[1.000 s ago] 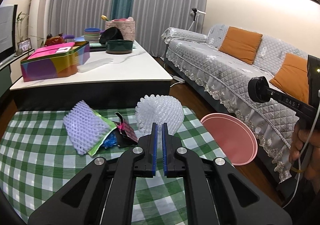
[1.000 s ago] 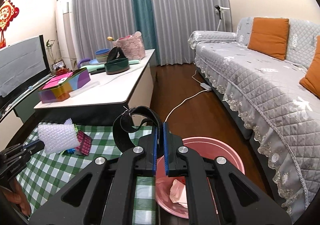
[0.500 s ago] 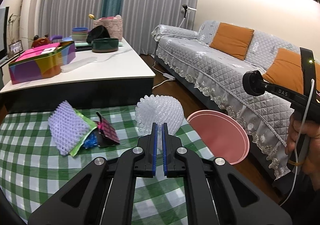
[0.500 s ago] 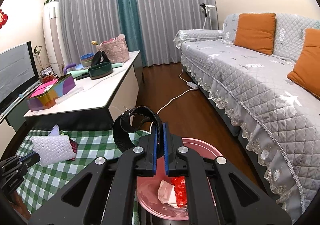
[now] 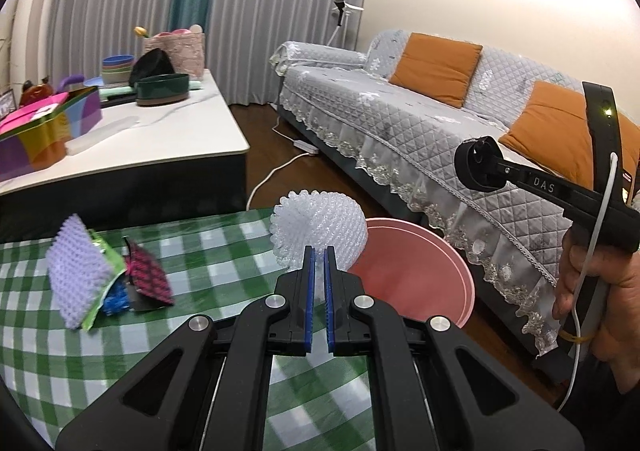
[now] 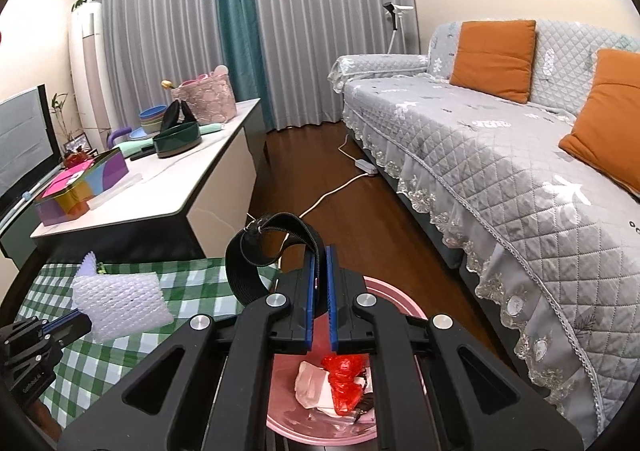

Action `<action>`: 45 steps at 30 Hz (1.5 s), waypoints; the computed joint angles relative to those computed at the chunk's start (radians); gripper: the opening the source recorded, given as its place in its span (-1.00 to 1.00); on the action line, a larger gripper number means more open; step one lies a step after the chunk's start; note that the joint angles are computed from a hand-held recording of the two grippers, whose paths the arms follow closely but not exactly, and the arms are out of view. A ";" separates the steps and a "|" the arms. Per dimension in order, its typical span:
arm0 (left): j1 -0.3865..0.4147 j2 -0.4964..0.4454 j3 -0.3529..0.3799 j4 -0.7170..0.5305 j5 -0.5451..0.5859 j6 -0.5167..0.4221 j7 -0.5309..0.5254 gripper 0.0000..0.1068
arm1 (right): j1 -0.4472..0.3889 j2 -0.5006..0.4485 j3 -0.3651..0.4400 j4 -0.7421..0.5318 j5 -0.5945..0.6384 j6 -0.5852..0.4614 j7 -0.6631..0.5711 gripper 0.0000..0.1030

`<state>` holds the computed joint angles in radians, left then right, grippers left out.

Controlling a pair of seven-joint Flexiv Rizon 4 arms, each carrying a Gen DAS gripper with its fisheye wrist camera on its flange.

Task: Collect trash
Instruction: 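Open both grippers to drop the foam net and black strap into the bucket, then move both grippers back over the table toward the foam net and pink packet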

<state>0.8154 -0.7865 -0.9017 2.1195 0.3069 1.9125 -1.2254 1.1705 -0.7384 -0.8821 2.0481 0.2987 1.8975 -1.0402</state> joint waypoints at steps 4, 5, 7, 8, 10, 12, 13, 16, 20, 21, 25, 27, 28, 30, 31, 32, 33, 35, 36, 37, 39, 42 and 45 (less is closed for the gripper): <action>-0.048 -0.019 0.010 -0.035 -0.009 -0.016 0.016 -0.92 | -0.019 -0.007 0.009 0.000 -0.006 -0.008 0.002 -0.89; -0.058 -0.025 0.011 -0.043 -0.012 -0.020 0.021 -0.92 | -0.024 -0.009 0.012 0.000 -0.008 -0.010 0.003 -0.89; -0.083 -0.036 0.017 -0.064 -0.022 -0.032 0.033 -0.92 | -0.036 -0.011 0.018 -0.001 -0.011 -0.015 0.009 -0.89; -0.094 -0.041 0.020 -0.071 -0.027 -0.037 0.039 -0.92 | -0.040 -0.012 0.019 -0.001 -0.012 -0.017 0.013 -0.89; -0.122 -0.050 0.028 -0.093 -0.042 -0.058 0.057 -0.92 | -0.055 -0.013 0.028 -0.006 -0.017 -0.020 0.022 -0.89; -0.153 -0.057 0.040 -0.113 -0.062 -0.074 0.075 -0.92 | -0.063 -0.016 0.031 -0.007 -0.022 -0.021 0.028 -0.89; -0.166 -0.061 0.044 -0.121 -0.072 -0.079 0.084 -0.92 | -0.070 -0.016 0.037 -0.009 -0.026 -0.021 0.030 -0.89; -0.199 -0.075 0.052 -0.146 -0.094 -0.086 0.110 -0.92 | -0.092 -0.012 0.056 -0.014 -0.037 -0.026 0.035 -0.88; -0.230 -0.100 0.048 -0.188 -0.117 -0.136 0.170 -0.90 | -0.118 -0.005 0.081 -0.019 -0.045 -0.032 0.047 -0.63; -0.239 -0.100 0.053 -0.196 -0.128 -0.149 0.187 -0.82 | -0.118 -0.006 0.079 -0.019 -0.043 -0.033 0.054 -0.36; -0.232 -0.094 0.048 -0.181 -0.174 -0.152 0.223 -0.47 | -0.112 -0.010 0.068 -0.017 -0.035 -0.026 0.078 -0.03; -0.211 -0.092 0.034 -0.161 -0.185 -0.146 0.225 -0.47 | -0.112 -0.010 0.070 -0.019 -0.040 -0.025 0.079 -0.03; -0.203 -0.086 0.032 -0.148 -0.186 -0.140 0.223 -0.47 | -0.115 -0.007 0.076 -0.020 -0.043 -0.023 0.079 -0.03; -0.193 -0.072 0.038 -0.128 -0.186 -0.124 0.216 -0.47 | -0.119 -0.002 0.086 -0.024 -0.048 -0.022 0.076 -0.03; -0.184 -0.065 0.038 -0.116 -0.184 -0.116 0.209 -0.47 | -0.119 0.000 0.091 -0.026 -0.051 -0.019 0.073 -0.03; -0.174 -0.057 0.037 -0.105 -0.182 -0.110 0.200 -0.47 | -0.117 0.002 0.093 -0.028 -0.052 -0.016 0.070 -0.03; -0.162 -0.050 0.036 -0.092 -0.178 -0.102 0.190 -0.47 | -0.116 0.004 0.096 -0.030 -0.052 -0.014 0.067 -0.03; -0.128 -0.030 0.031 -0.061 -0.168 -0.086 0.165 -0.47 | -0.111 0.010 0.103 -0.035 -0.053 -0.008 0.057 -0.03; -0.118 -0.023 0.032 -0.055 -0.161 -0.082 0.155 -0.47 | -0.109 0.012 0.107 -0.038 -0.051 -0.007 0.054 -0.03; -0.099 -0.011 0.030 -0.040 -0.153 -0.071 0.143 -0.47 | -0.107 0.016 0.113 -0.044 -0.052 -0.006 0.050 -0.03; -0.063 0.009 0.025 -0.016 -0.133 -0.056 0.120 -0.47 | -0.105 0.021 0.127 -0.056 -0.054 -0.002 0.041 -0.03; 0.005 0.041 0.014 0.020 -0.102 -0.033 0.082 -0.47 | -0.096 0.022 0.139 -0.073 -0.052 0.004 0.027 -0.03; 0.089 0.078 -0.004 0.056 -0.074 -0.013 0.040 -0.47 | -0.093 0.024 0.167 -0.098 -0.052 0.013 0.013 -0.03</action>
<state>0.9042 -0.7084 -0.9052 2.1756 0.2333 1.8995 -1.1857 1.0777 -0.7146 -0.7151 1.9502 0.2470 1.9107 -1.0272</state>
